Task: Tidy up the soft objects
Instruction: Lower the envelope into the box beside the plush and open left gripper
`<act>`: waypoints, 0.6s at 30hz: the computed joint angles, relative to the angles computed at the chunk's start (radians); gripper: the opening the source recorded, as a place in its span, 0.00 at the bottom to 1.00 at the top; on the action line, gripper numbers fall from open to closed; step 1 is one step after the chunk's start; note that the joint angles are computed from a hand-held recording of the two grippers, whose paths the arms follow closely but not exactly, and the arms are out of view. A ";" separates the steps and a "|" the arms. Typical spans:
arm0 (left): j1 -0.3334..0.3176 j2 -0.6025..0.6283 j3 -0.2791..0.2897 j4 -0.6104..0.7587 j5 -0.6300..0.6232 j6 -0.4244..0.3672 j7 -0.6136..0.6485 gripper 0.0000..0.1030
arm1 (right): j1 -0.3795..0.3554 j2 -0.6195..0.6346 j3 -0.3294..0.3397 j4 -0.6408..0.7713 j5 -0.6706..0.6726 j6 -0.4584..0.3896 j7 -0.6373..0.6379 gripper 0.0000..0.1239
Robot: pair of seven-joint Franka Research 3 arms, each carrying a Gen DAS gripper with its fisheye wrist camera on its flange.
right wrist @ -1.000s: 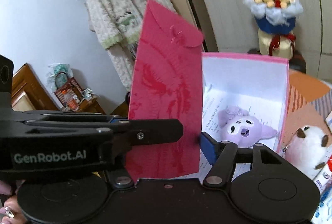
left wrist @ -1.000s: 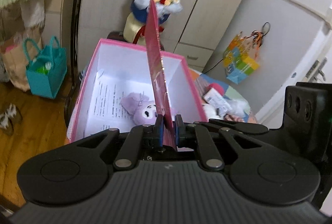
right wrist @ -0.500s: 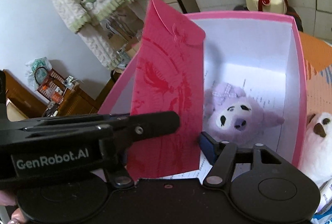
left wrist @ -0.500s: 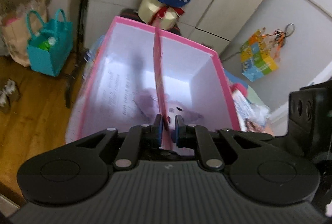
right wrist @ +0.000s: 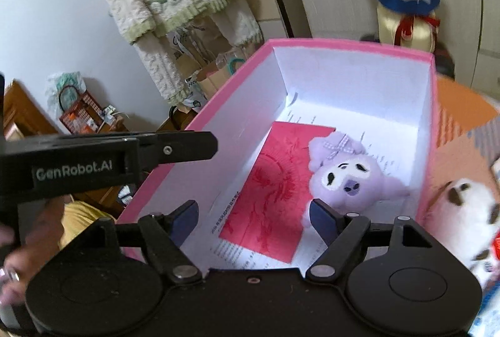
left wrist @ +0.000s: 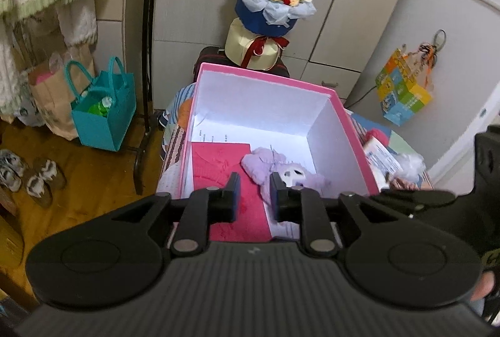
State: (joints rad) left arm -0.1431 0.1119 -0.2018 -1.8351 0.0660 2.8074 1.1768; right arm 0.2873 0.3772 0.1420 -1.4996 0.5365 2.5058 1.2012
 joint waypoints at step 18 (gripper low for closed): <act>-0.142 -0.332 0.035 -0.287 -0.066 0.111 0.194 0.50 | 0.036 -0.542 -0.072 -0.567 0.177 0.263 -0.377 0.66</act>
